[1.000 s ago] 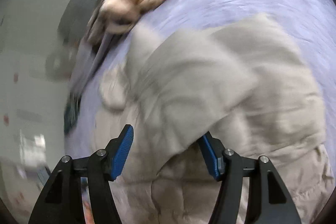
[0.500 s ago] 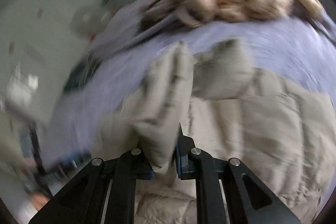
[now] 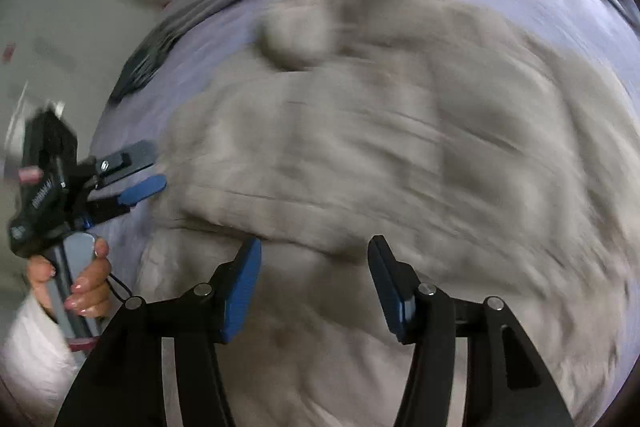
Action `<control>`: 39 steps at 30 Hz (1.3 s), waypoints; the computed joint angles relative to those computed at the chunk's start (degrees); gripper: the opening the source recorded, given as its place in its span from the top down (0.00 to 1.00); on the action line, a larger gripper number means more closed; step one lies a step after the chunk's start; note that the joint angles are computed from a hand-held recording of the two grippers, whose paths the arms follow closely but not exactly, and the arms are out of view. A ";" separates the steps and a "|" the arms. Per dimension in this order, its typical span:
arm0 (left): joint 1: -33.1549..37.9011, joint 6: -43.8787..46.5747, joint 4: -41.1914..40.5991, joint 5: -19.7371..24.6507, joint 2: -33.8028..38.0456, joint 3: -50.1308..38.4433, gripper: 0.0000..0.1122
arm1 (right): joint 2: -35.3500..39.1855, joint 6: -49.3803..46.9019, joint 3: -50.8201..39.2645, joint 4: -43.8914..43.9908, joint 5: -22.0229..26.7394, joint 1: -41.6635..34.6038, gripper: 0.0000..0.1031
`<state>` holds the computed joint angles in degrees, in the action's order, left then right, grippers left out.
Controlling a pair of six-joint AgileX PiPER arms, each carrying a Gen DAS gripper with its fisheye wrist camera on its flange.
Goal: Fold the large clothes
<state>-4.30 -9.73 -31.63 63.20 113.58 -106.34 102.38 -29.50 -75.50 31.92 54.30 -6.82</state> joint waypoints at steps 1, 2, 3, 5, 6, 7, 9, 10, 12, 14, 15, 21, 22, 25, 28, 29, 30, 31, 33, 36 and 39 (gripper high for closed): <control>-0.61 0.10 -0.12 -0.20 0.54 -0.15 0.08 | -0.16 -0.16 0.53 1.11 1.09 -3.37 0.42; -1.54 -0.43 0.34 0.02 1.74 -1.35 0.08 | 0.17 -0.50 0.86 2.98 2.54 -8.08 0.42; -2.13 -0.79 0.69 0.11 2.57 -2.09 0.08 | 0.74 -0.55 0.83 4.39 3.40 -11.19 0.42; -3.59 -2.25 1.78 0.58 4.55 -4.57 0.09 | 2.56 -0.46 0.44 8.72 5.44 -19.51 0.42; -4.34 -3.35 2.70 0.84 5.42 -5.91 0.09 | 3.44 -0.32 0.04 10.64 5.75 -21.51 0.42; -5.11 -4.58 3.75 1.29 6.29 -7.42 0.19 | 4.81 -0.69 -0.43 13.75 6.28 -25.12 0.42; -5.88 -5.21 4.24 2.67 7.65 -9.36 0.51 | 6.76 -0.49 -1.45 17.56 6.61 -29.12 0.42; -6.36 -5.96 5.21 3.70 8.38 -10.60 0.62 | 7.89 0.15 -2.46 18.74 6.63 -30.05 0.42; -6.59 -5.84 6.26 5.32 9.15 -11.97 0.86 | 10.20 1.40 -4.45 20.56 6.89 -31.10 0.49; -7.19 -6.36 8.28 2.89 6.68 -9.16 0.88 | 11.57 3.95 -7.95 17.80 6.60 -30.69 0.88; -7.26 -5.87 9.04 1.39 5.04 -7.22 0.88 | 11.06 4.35 -8.29 16.86 6.24 -29.86 0.92; -7.20 -6.95 14.46 0.60 3.52 -3.33 0.88 | 9.95 0.57 -12.10 10.85 5.11 -25.64 0.93; -7.41 -6.94 15.22 -0.18 3.53 -2.45 0.88 | 10.69 1.17 -12.53 9.21 4.76 -25.08 0.93; -8.50 -8.68 18.80 -0.44 2.75 -1.62 0.85 | 13.53 2.92 -13.63 7.19 4.37 -24.51 0.93; -10.87 -15.84 29.10 2.15 1.61 -3.26 0.48 | 14.76 4.35 -15.21 7.75 6.22 -24.87 0.90; -11.38 -17.68 32.28 2.35 0.56 -2.67 0.36 | 14.75 4.70 -15.81 7.34 7.11 -24.80 0.88; -11.64 -19.23 35.41 1.88 -1.08 -1.54 0.36 | 14.79 4.57 -17.25 6.22 10.04 -25.22 0.78; -11.47 -19.22 36.24 1.88 -1.75 -1.35 0.36 | 14.63 3.79 -17.74 5.74 11.97 -25.59 0.64; -10.56 -18.52 36.12 1.90 -2.78 -1.48 0.39 | 12.21 -0.52 -16.93 6.30 14.99 -26.91 0.51; -9.37 -15.90 33.87 1.81 -2.39 -4.13 0.69 | 7.54 -7.31 -14.28 10.30 13.58 -29.71 0.51; -10.40 -13.86 32.13 4.19 2.91 -12.92 0.69 | 12.43 -1.80 -20.76 13.63 12.62 -31.43 0.50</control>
<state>-14.70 -23.59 0.50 67.38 116.49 -119.25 114.80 -31.31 -96.26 45.56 66.91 -38.25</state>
